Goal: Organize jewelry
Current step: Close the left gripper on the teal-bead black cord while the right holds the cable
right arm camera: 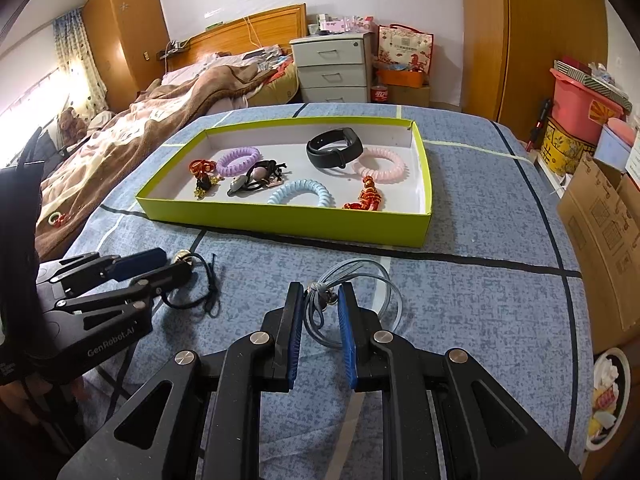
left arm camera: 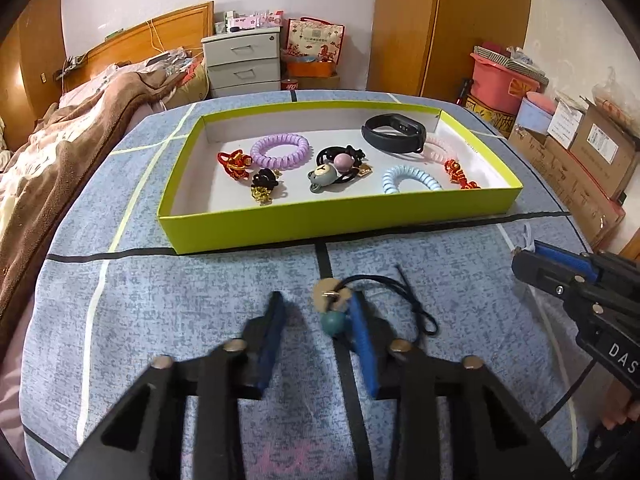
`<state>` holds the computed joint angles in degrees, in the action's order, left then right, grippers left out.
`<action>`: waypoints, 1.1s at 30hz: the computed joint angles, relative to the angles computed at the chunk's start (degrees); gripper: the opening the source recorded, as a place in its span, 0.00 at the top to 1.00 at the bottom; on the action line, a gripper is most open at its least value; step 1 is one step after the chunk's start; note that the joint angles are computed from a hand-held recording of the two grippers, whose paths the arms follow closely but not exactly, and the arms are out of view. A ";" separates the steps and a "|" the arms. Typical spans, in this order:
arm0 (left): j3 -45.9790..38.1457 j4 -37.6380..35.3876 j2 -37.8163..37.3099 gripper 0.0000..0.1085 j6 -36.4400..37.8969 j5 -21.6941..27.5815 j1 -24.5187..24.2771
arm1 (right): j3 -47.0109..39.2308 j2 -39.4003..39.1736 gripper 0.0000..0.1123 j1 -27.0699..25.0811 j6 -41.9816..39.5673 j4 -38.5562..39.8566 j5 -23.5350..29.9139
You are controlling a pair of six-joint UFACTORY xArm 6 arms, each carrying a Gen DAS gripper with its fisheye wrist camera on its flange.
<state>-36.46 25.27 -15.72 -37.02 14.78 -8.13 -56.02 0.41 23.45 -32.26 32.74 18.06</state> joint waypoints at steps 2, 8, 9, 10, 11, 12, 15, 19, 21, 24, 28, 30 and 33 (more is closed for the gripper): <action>0.12 -0.61 -0.04 0.80 0.53 -0.29 -0.05 | 0.07 -0.09 0.84 0.01 0.15 -0.15 -0.05; 1.20 -4.38 -0.85 0.87 3.41 -1.45 0.09 | 0.32 -0.17 0.84 0.01 1.01 -0.96 -0.49; 1.39 -4.99 -1.02 0.87 3.87 -1.56 0.10 | 0.42 -0.22 0.84 0.03 1.08 -1.05 -0.53; 1.52 -5.14 -1.13 0.87 3.96 -1.65 0.12 | 0.42 -0.22 0.84 0.03 1.08 -1.05 -0.53; 1.52 -5.28 -1.13 0.87 4.06 -1.69 0.10 | 0.46 -0.24 0.84 0.04 1.13 -1.11 -0.63; 1.60 -5.19 -1.24 0.87 3.93 -1.75 0.13 | 0.51 -0.24 0.84 0.02 1.32 -1.29 -0.74; 1.99 -5.11 -1.71 0.87 3.62 -2.00 0.23 | 0.73 -0.39 0.84 0.04 1.67 -1.51 -0.81; 2.54 -4.96 -2.62 0.87 3.58 -2.46 0.39 | 1.16 -0.80 0.84 0.01 1.96 -1.63 -1.06; 2.65 -4.44 -2.92 0.87 3.03 -2.56 0.46 | 1.34 -1.05 0.84 0.10 2.04 -1.67 -1.21; 3.06 -4.49 -3.72 0.87 3.08 -3.07 0.48 | 1.58 -1.56 0.84 0.11 2.52 -1.96 -1.30; 3.59 -7.05 -5.09 0.87 5.47 -3.94 0.48 | 1.46 -2.23 0.84 -0.04 2.40 -1.17 -1.47; 3.43 -8.50 -5.53 0.87 6.87 -4.14 0.44 | 1.01 -2.48 0.84 -0.08 2.76 -1.60 -1.47; 2.65 -10.48 -5.89 0.87 9.16 -4.40 0.73 | 0.08 -2.64 0.84 -0.06 2.30 -1.18 -1.67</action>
